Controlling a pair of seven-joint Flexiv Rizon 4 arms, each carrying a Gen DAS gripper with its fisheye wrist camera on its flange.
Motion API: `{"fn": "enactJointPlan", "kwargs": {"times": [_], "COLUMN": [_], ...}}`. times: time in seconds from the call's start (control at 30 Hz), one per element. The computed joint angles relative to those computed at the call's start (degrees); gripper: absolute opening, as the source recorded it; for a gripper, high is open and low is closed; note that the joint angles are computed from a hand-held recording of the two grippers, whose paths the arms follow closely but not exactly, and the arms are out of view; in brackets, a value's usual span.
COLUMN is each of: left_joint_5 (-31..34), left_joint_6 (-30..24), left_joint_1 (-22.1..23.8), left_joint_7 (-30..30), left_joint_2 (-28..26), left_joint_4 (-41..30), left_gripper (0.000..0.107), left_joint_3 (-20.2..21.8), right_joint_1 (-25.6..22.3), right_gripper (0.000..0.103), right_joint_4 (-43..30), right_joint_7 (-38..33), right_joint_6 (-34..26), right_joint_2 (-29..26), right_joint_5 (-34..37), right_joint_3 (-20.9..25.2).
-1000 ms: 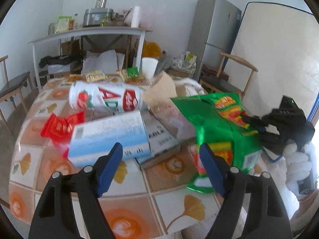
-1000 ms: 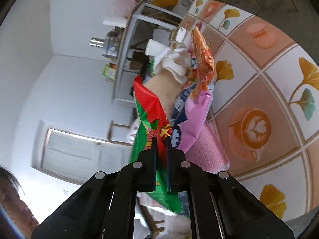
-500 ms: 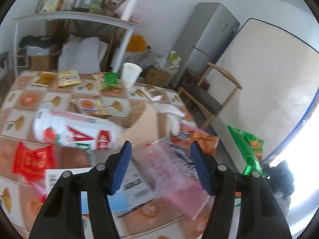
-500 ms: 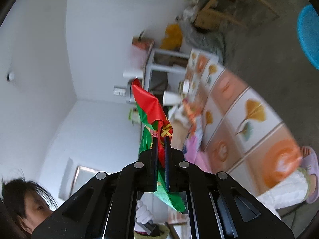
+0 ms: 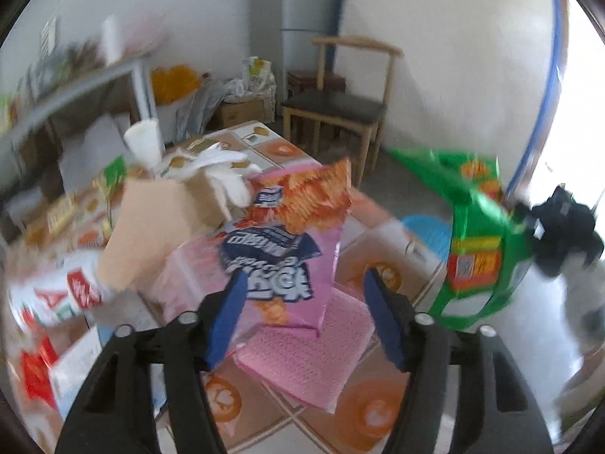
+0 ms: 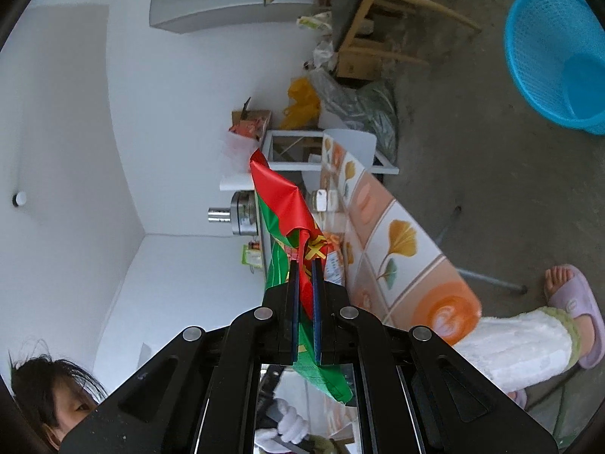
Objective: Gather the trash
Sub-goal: 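Grasp the pink-and-orange snack bag with the left gripper while the right carries its wrapper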
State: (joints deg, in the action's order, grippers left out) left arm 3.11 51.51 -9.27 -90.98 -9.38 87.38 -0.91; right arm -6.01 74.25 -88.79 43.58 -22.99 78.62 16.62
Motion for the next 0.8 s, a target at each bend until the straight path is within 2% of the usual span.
{"fn": "enactJointPlan", "kwargs": {"times": [0.17,0.27,0.37,0.4,0.43,0.6,0.7,0.8], "left_joint_5": [14.42,21.67,23.35,23.3,23.69,25.82,26.25,23.37], "left_joint_6": [-5.53,-11.24,-13.96,-14.32,-14.37,-10.45,-8.42,-5.09], "left_joint_1": [-4.03,-6.91,-7.92,-8.0,-8.26,-8.77,-8.75,-6.92], "left_joint_7": [-2.5,-4.74,-5.06,-5.13,-5.58,-5.63,-5.97,-6.41], "left_joint_2": [-6.69,-11.72,-13.59,-13.79,-13.74,-10.91,-8.18,-4.83], "left_joint_4": [-9.6,-16.67,-19.16,-19.34,-19.29,-16.68,-14.92,-12.13], "left_gripper": [0.068,0.068,0.054,0.043,0.037,0.022,0.018,0.017], "left_joint_3": [1.31,3.58,4.62,4.73,5.0,5.25,4.94,4.0], "right_joint_1": [-1.03,-1.28,-1.22,-1.22,-1.11,-0.7,-0.58,-0.71], "right_gripper": [0.004,0.004,0.004,0.004,0.004,0.004,0.004,0.004], "right_joint_4": [2.79,4.08,4.96,5.17,5.32,5.68,5.59,5.69], "right_joint_7": [0.03,-0.15,-0.34,-0.31,-0.18,0.02,-0.63,-1.4], "right_joint_6": [0.33,0.42,0.1,-0.08,-0.19,-0.71,-1.29,-2.06], "right_joint_2": [2.25,3.39,3.98,4.14,4.33,5.11,5.18,5.62], "right_joint_5": [1.98,3.13,4.09,4.38,4.51,5.39,6.26,7.34], "right_joint_3": [-0.32,-0.98,-1.7,-1.93,-2.14,-2.85,-3.11,-3.23]}}
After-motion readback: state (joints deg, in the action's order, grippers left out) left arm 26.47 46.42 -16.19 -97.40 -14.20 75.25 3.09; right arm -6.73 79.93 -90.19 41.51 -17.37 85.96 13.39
